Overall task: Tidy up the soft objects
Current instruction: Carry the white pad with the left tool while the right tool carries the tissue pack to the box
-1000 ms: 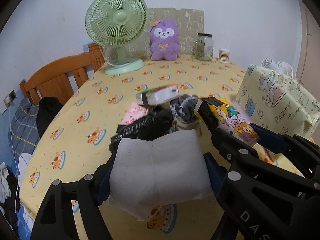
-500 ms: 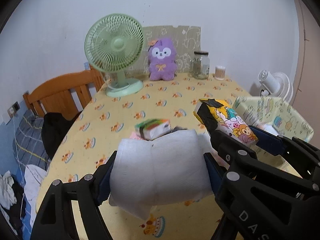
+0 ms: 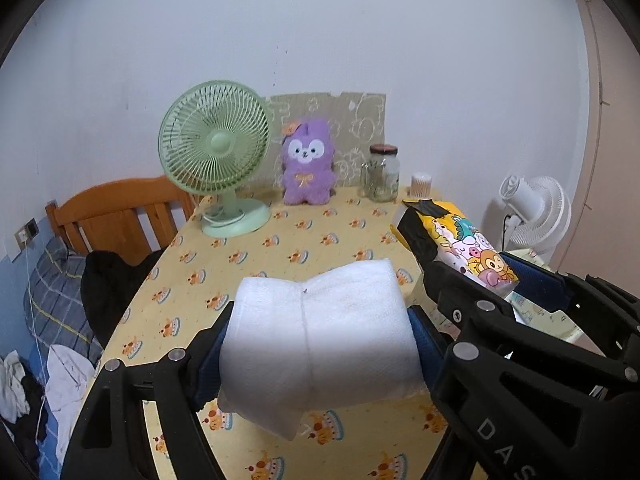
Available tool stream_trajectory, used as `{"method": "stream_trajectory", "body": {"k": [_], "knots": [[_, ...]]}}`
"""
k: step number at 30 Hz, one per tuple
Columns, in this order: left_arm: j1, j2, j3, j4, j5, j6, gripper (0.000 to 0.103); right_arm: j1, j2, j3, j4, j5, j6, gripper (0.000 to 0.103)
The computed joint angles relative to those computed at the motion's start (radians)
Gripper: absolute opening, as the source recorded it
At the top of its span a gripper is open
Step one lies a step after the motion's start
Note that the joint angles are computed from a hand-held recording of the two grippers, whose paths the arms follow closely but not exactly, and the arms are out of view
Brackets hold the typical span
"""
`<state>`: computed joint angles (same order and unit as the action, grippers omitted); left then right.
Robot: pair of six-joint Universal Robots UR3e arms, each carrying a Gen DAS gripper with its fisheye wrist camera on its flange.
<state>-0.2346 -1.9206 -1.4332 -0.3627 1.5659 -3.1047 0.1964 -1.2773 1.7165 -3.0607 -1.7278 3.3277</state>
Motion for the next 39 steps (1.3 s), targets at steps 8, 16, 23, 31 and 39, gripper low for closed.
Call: {"method": "stream_trajectory", "body": {"k": [8,16,23,31,39], "knots": [[-0.05,0.0,0.004,0.044,0.036,-0.013,0.083,-0.031,-0.08,0.104,-0.073,0.009,-0.022,0.051],[-0.107,-0.059,0.094,0.06,0.051,-0.014,0.083,-0.071,-0.14,0.163,-0.117,-0.026,-0.03,0.051],[-0.147,-0.134,0.183,0.045,0.048,-0.029,0.083,-0.145,-0.173,0.208,-0.128,0.002,-0.052,0.051],[-0.202,-0.243,0.333,0.0,0.063,-0.042,0.083,-0.234,-0.19,0.264,-0.167,0.05,-0.079,0.051],[-0.234,-0.364,0.489,-0.079,0.048,-0.04,0.084,-0.315,-0.164,0.296,-0.189,0.098,-0.086,0.051]]}}
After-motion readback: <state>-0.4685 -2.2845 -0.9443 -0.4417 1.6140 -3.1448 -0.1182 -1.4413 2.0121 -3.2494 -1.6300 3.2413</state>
